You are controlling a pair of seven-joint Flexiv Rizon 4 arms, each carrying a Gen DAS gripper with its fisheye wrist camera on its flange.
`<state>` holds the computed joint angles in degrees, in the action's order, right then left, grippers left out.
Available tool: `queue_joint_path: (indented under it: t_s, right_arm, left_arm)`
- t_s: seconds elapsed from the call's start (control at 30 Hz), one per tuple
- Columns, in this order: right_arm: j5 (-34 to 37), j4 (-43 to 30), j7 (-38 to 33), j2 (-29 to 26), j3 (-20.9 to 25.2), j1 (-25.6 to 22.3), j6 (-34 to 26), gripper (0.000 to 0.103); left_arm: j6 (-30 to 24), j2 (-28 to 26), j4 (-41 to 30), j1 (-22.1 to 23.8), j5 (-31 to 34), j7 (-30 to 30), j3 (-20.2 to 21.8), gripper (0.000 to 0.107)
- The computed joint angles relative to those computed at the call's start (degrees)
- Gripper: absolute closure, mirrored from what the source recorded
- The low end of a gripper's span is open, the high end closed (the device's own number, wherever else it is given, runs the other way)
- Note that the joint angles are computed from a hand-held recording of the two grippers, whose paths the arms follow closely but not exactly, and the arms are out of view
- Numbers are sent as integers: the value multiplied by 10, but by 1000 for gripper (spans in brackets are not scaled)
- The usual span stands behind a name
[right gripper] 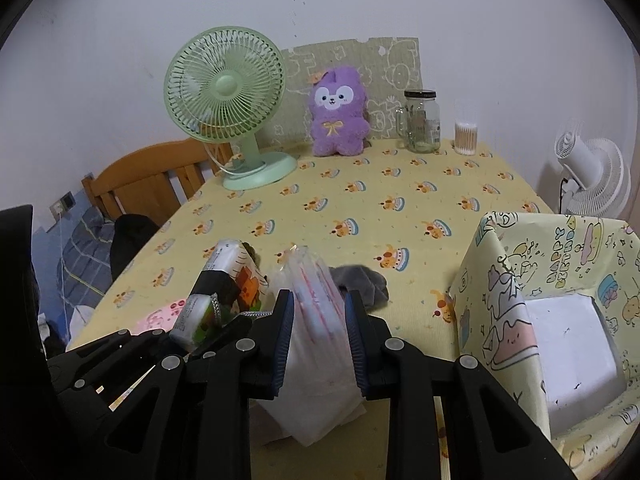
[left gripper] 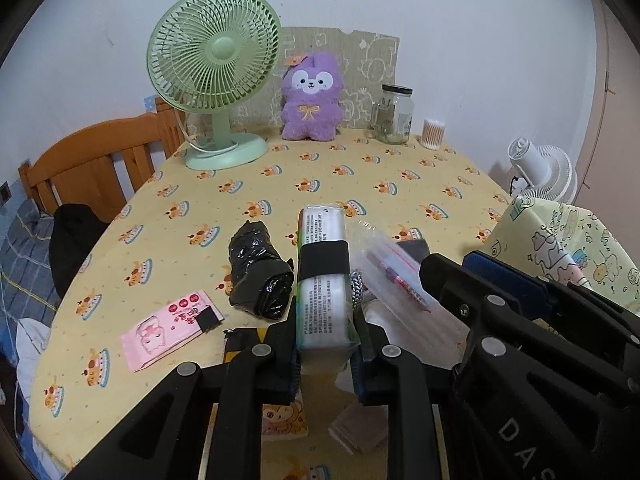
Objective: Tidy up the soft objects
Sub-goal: 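Lift the pen bag with the right tool while the left tool carries the tissue pack toward the box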
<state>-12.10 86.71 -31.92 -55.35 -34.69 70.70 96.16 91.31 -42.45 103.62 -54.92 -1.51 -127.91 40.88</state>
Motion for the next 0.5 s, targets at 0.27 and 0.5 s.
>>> queue_joint_path:
  t_s: [0.27, 0.5]
  right_arm:
    - [2, 7, -6, 5, 5, 4, -1, 82]
    - [-23, -11, -8, 5, 49, -27, -18, 82]
  left_arm:
    - [-4, 5, 12, -4, 2, -7, 3, 80]
    - [-11, 7, 16, 8, 12, -14, -8, 71]
